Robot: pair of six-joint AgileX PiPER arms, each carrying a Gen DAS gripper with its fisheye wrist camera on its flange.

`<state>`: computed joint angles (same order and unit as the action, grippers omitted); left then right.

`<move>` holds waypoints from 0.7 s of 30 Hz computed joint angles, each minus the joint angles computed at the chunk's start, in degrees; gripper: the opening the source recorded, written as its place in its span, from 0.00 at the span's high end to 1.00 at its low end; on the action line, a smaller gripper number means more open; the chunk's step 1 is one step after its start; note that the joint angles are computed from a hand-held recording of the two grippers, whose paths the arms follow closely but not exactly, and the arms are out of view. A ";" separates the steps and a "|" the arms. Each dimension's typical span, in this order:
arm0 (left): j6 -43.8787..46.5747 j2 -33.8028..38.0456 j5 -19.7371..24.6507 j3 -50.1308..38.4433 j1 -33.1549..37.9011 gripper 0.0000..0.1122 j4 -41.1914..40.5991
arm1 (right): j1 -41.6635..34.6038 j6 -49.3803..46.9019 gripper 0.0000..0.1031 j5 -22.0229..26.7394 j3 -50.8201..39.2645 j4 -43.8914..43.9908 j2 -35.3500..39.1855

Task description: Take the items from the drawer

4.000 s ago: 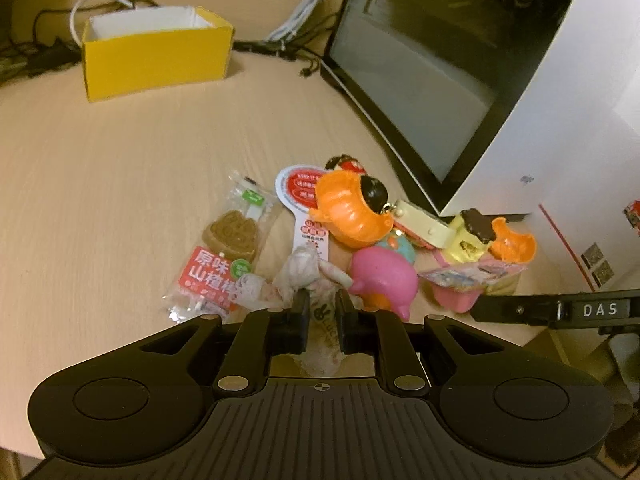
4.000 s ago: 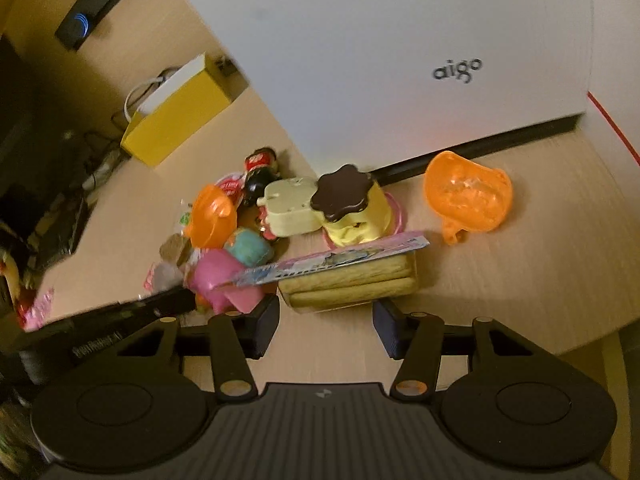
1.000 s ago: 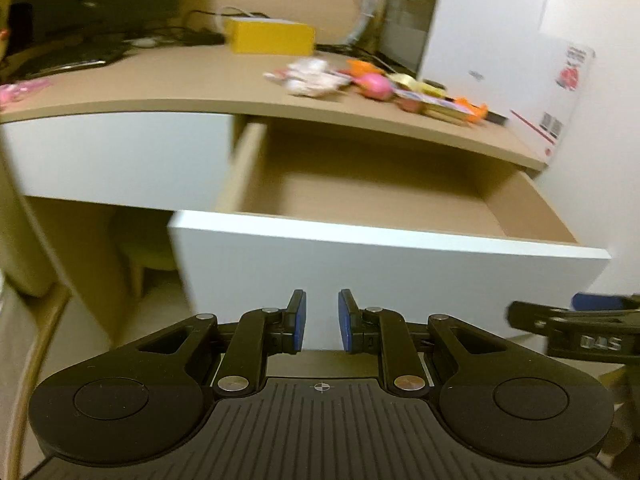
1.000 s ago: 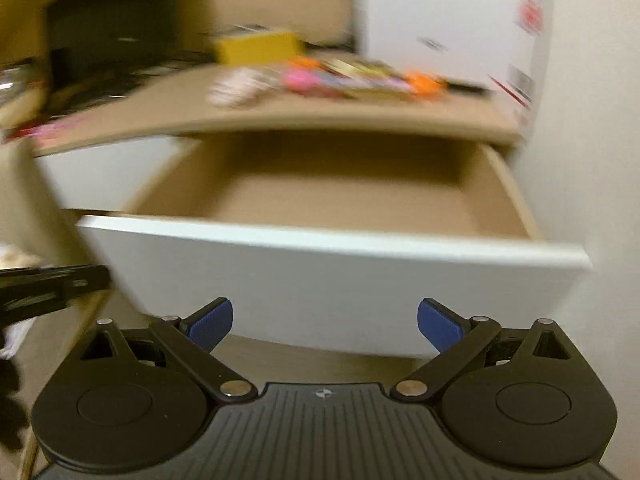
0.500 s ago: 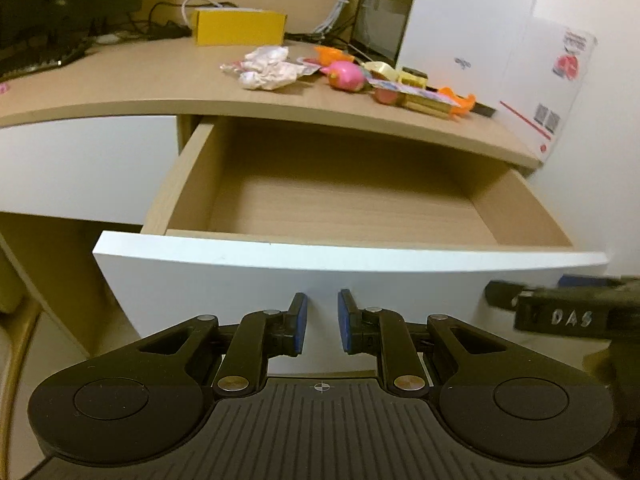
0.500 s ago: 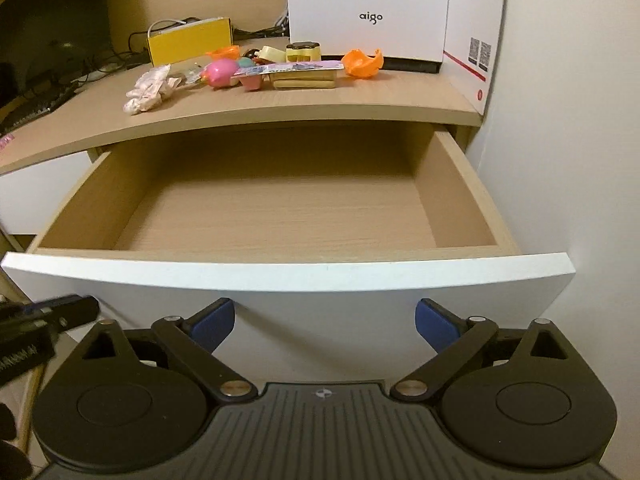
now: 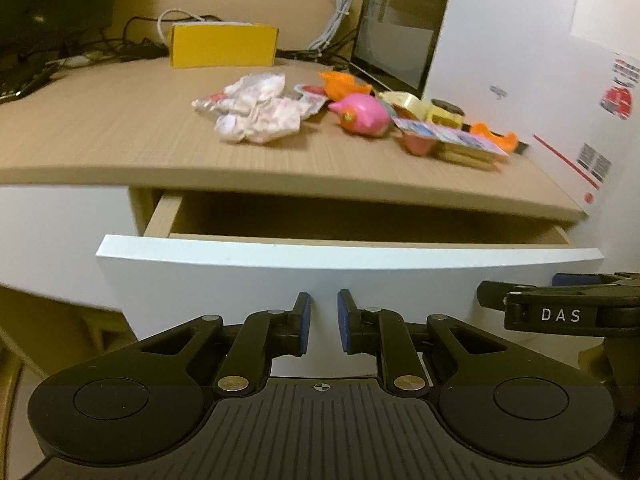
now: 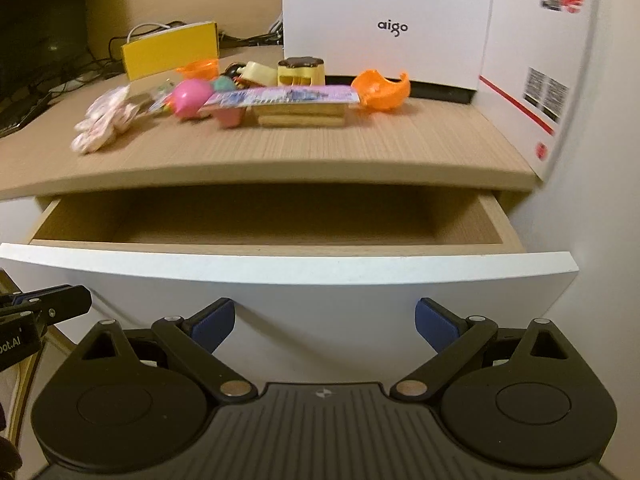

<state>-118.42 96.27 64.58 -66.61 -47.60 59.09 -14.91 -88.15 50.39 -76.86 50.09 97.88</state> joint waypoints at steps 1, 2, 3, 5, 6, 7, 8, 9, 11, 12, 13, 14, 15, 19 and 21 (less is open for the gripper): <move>0.45 -0.02 -0.91 0.15 1.38 0.84 0.52 | 1.32 1.14 0.06 -1.03 -0.94 -0.17 0.86; 0.85 -0.03 -1.85 0.29 2.71 0.84 1.07 | 2.45 1.99 0.06 -2.05 -1.64 -0.24 1.54; 1.25 -0.07 -2.95 0.49 4.04 0.84 1.69 | 3.58 2.71 0.06 -3.09 -2.30 -0.27 2.18; 1.99 0.14 -4.50 0.50 6.44 0.84 2.81 | 5.79 4.02 0.06 -5.23 -3.69 -0.32 3.49; 2.15 0.02 -5.48 0.75 7.37 0.84 3.21 | 6.75 4.63 0.06 -6.17 -4.41 -0.40 4.15; 2.08 -0.03 -6.48 0.93 8.26 0.84 3.70 | 7.58 5.46 0.06 -6.74 -5.33 -0.69 4.87; 2.13 -0.01 -7.26 1.06 9.09 0.84 4.19 | 8.30 6.29 0.06 -7.24 -6.07 -1.06 5.43; 2.37 -0.06 -7.93 1.11 9.76 0.84 4.37 | 9.00 6.94 0.06 -7.95 -6.66 -1.28 5.93; 2.11 -0.54 -9.15 1.32 10.49 0.85 3.88 | 9.86 8.30 0.05 -8.28 -8.03 -2.04 6.84; 1.95 -0.47 -9.10 1.46 10.36 0.85 4.23 | 10.16 9.52 0.05 -7.55 -9.17 -3.30 7.42; 2.06 -0.32 -8.91 1.55 10.12 0.85 4.58 | 10.29 9.93 0.05 -6.95 -9.72 -4.00 7.77; 2.25 -0.17 -8.78 1.64 9.89 0.85 4.96 | 10.19 9.10 0.05 -7.15 -9.40 -3.38 7.74; 2.24 -0.11 -8.83 1.67 9.84 0.85 5.15 | 10.18 8.29 0.05 -7.60 -8.98 -2.99 7.66; 2.31 0.14 -9.12 1.40 9.92 0.85 5.10 | 10.14 9.88 0.05 -7.93 -8.81 -3.98 7.26; 2.74 0.53 -9.54 1.05 10.00 0.85 4.94 | 9.10 9.66 0.05 -6.72 -8.67 -3.61 6.66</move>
